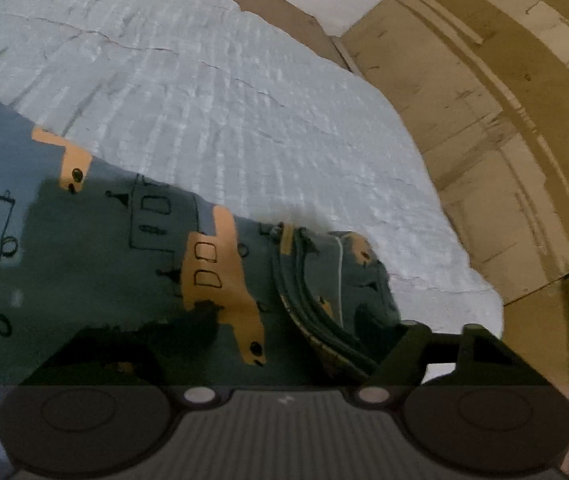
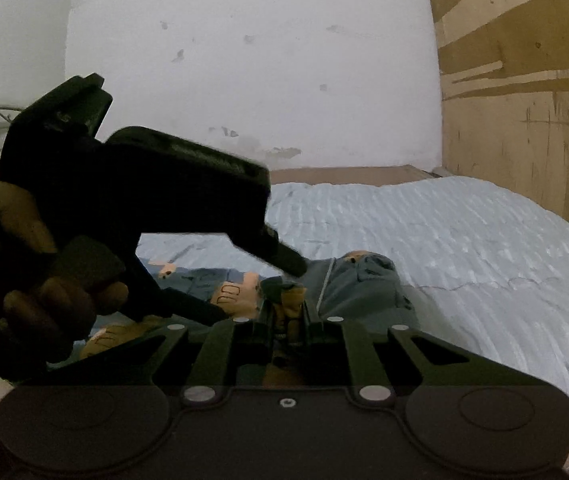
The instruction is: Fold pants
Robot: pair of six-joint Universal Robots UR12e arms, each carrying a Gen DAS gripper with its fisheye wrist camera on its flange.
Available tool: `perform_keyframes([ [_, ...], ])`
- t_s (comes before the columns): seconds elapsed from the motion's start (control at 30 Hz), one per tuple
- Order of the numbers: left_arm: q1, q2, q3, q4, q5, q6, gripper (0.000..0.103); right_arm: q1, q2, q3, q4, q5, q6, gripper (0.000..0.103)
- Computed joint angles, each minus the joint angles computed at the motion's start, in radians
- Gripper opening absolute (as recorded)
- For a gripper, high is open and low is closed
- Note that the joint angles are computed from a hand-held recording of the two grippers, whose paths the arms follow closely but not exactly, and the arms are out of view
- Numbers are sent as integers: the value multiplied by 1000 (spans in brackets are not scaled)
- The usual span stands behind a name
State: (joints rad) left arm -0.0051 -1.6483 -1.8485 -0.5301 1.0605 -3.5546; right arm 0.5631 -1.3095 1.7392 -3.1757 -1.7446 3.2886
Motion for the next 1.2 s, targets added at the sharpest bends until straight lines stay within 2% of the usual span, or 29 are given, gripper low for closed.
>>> perform_keyframes([
  [0.07,-5,1,-3,11,6,-8,73,1,-3,1,9,2,-5,14],
  [0.23,6,5,-7,11,-39,-45,64,9,-3,3,2,-15,-37,14],
  [0.4,-2,-4,14,-27,-42,-7,60,16,-2,5,4,-23,-83,14],
  [0.47,-4,-10,23,-40,-39,4,36,18,-4,9,5,-27,-98,14],
  [0.53,-6,-12,26,-50,-21,-7,25,21,-5,8,10,-35,-102,14],
  [0.67,-4,-10,10,-14,-27,-31,14,20,-6,10,18,-35,-98,14],
  [0.8,-12,-3,-1,27,-6,-24,11,23,-5,9,17,-41,-111,14],
  [1.0,-10,26,-6,29,31,65,10,29,-5,2,9,-29,-116,14],
  [1.2,21,77,-23,22,65,136,10,30,-6,-21,23,72,-131,14],
])
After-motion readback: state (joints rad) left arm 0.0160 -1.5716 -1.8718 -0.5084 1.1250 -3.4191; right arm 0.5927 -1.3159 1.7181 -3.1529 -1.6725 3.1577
